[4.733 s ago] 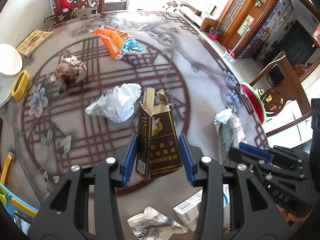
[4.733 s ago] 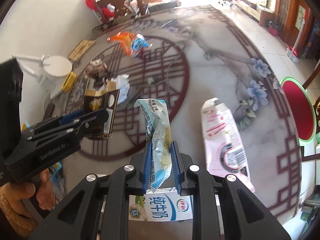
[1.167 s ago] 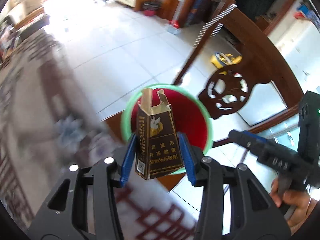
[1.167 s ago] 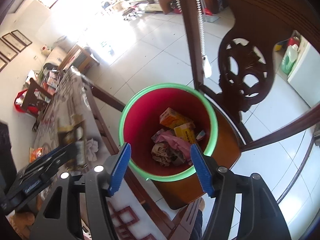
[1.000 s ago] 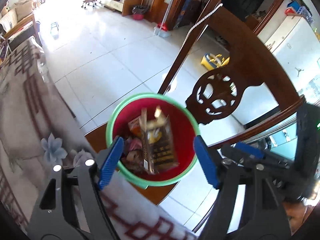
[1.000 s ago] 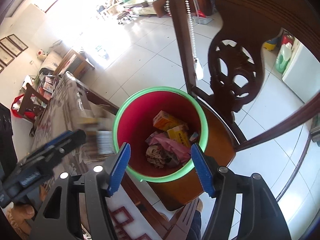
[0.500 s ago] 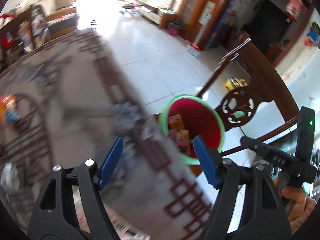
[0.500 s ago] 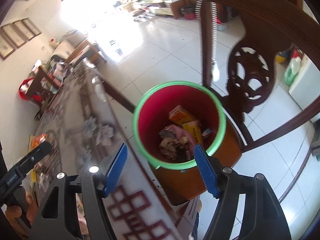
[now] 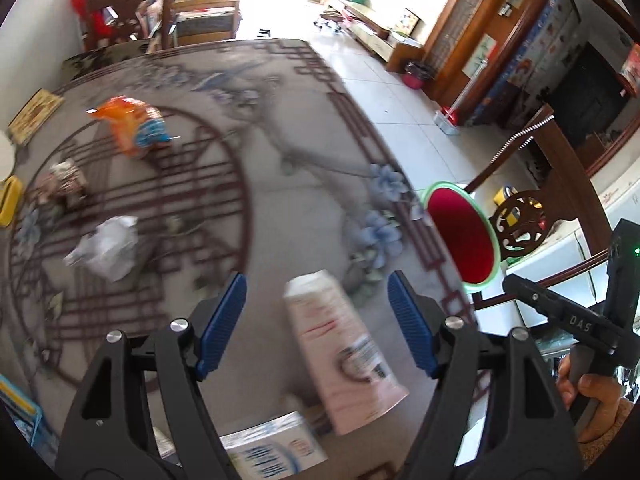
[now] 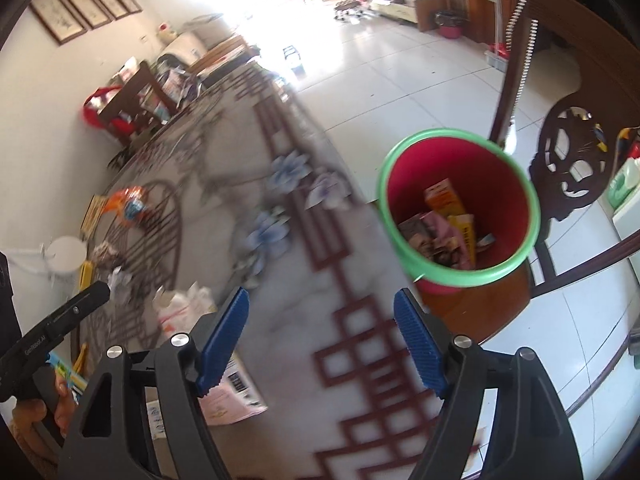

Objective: Collect trash
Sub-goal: 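Return to the table and grasp the white plastic bag with the left tool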

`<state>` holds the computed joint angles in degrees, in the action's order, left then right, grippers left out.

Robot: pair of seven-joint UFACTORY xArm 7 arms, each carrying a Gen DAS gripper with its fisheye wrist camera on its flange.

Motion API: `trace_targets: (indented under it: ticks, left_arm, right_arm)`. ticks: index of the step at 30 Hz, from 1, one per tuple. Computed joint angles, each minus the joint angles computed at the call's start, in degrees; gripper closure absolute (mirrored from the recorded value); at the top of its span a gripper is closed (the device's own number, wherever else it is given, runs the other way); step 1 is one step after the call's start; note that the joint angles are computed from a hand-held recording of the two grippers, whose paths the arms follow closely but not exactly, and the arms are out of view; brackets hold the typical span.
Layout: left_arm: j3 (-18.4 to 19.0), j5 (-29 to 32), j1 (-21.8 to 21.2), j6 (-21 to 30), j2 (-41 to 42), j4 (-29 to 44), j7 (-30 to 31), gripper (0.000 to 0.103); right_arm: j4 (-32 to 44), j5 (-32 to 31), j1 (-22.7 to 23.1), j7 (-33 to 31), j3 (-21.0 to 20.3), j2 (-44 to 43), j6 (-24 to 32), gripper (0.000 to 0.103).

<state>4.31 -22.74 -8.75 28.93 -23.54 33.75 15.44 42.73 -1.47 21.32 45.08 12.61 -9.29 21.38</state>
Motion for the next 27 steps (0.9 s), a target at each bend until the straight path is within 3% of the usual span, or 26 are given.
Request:
trace_targets:
  ticks: [7, 14, 20, 24, 27]
  left_arm:
    - [4.3, 3.1, 6.0, 2.6, -4.3, -3.3, 2.8, 0.032]
    - [8.4, 3.7, 11.3, 2.6, -1.4, -2.1, 8.3, 0.029]
    - [8.1, 2.2, 13.2, -1.9, 9.7, 2.8, 14.5, 0.028]
    - [5.5, 1.1, 14.2, -5.1, 18.5, 7.8, 18.9, 0.028]
    - [2.9, 3.6, 15.8, -6.7, 24.5, 11.2, 18.0, 0.028]
  right_arm:
    - [5.1, -2.9, 3.6, 3.8, 3.1, 5.0, 1.1, 0.024]
    - [11.5, -5.7, 9.1, 6.7, 4.1, 11.4, 1.8, 0.021]
    - [14.4, -10.8, 12.4, 14.3, 2.7, 13.7, 4.1, 0.021]
    - [14.0, -14.4, 13.2, 20.5, 2.1, 12.7, 6.1, 0.021]
    - [13.2, -15.7, 13.0, 24.4, 2.2, 11.7, 7.9, 0.02]
